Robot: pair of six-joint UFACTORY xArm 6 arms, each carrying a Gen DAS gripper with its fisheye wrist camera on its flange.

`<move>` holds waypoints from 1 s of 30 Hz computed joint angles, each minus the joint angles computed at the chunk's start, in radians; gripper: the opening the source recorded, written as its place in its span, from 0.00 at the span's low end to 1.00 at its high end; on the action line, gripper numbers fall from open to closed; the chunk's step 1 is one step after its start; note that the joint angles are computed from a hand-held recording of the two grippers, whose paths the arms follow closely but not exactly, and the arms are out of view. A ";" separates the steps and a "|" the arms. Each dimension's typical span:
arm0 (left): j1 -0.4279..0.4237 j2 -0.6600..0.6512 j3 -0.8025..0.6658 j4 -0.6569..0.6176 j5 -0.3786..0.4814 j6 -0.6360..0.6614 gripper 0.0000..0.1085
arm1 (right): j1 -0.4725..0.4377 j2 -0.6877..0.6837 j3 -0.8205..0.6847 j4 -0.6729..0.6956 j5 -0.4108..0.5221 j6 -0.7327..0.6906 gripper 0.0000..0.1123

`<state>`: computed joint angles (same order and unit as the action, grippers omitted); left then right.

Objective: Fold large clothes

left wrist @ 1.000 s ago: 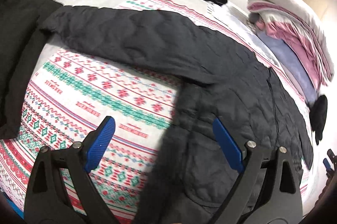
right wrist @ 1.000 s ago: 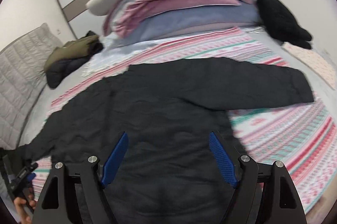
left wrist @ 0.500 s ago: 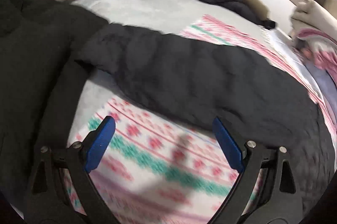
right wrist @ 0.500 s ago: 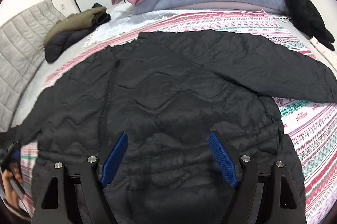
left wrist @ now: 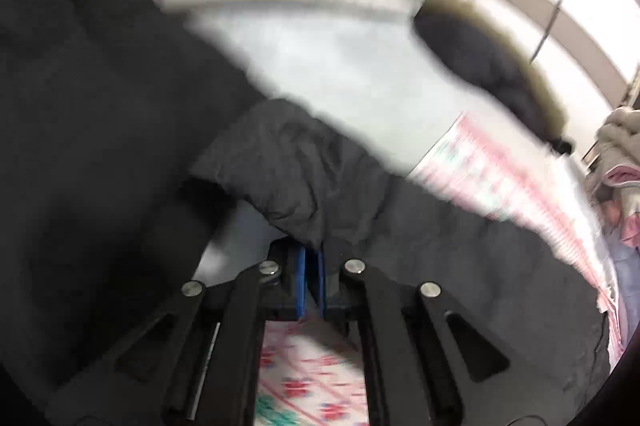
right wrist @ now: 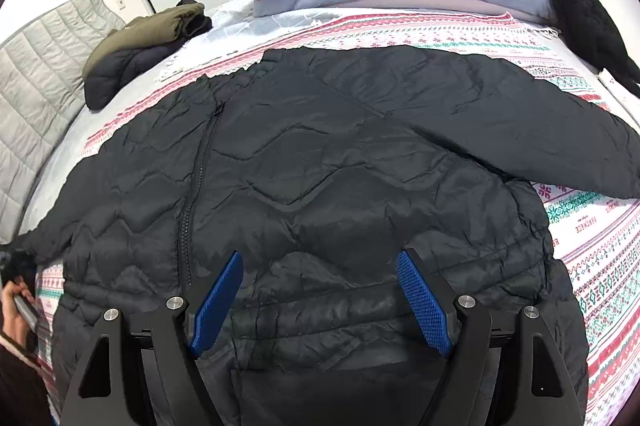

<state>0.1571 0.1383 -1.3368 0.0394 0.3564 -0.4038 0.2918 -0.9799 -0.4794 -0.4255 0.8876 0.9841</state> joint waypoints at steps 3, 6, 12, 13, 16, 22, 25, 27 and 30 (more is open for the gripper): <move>-0.044 -0.071 0.005 -0.049 -0.056 0.079 0.04 | -0.017 -0.017 0.008 0.012 -0.012 -0.006 0.72; -0.116 -0.130 -0.025 -0.171 -0.069 0.209 0.04 | -0.025 -0.031 0.013 0.025 -0.024 -0.009 0.72; -0.317 -0.193 -0.080 -0.347 -0.046 0.398 0.04 | -0.014 -0.042 0.011 0.016 -0.038 0.003 0.72; -0.345 -0.186 -0.092 -0.361 -0.039 0.409 0.04 | -0.010 -0.042 0.010 0.011 -0.039 0.008 0.72; -0.425 -0.163 -0.125 -0.419 -0.011 0.462 0.04 | -0.005 -0.042 0.010 -0.002 -0.048 0.009 0.72; -0.558 -0.131 -0.141 -0.480 0.039 0.517 0.04 | -0.018 -0.046 0.022 0.021 -0.061 -0.015 0.72; -0.617 -0.127 -0.133 -0.524 0.062 0.537 0.04 | -0.052 -0.068 0.043 0.076 -0.093 -0.042 0.72; -0.650 -0.123 -0.121 -0.557 0.072 0.567 0.04 | -0.067 -0.076 0.050 0.091 -0.101 -0.047 0.72; -0.668 -0.106 -0.119 -0.653 0.131 0.700 0.08 | -0.083 -0.086 0.059 0.106 -0.105 -0.056 0.72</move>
<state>-0.5106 0.0321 -1.4556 -0.6135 0.4870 0.2964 0.2083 -1.0661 -0.4203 -0.3190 0.7822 0.9277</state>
